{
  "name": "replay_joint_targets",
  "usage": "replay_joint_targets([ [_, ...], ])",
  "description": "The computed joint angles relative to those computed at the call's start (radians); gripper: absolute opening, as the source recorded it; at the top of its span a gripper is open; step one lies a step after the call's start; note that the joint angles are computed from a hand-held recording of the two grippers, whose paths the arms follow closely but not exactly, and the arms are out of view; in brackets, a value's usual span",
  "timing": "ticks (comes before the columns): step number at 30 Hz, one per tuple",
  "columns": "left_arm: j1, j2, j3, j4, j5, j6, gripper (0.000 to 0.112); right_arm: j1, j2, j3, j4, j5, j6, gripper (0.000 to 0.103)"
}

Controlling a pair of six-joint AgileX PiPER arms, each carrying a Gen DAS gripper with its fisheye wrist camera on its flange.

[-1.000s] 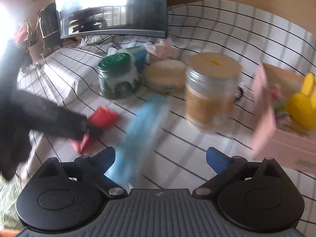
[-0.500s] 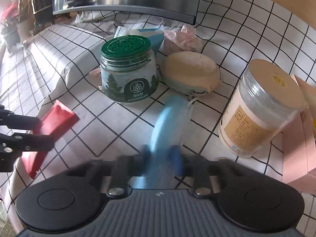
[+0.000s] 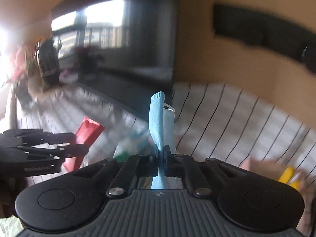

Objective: Organize soft objects
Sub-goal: 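Carry the red pouch and face mask into the pink box, opening both grippers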

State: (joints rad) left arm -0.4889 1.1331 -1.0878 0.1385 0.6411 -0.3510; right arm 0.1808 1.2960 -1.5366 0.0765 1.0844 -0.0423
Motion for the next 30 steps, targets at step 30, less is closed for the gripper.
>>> replay_joint_targets([
  [30,-0.448,0.982,-1.013,-0.132,0.153,-0.162,0.056,-1.155,-0.028,0.282,0.709,-0.107,-0.839,0.005],
])
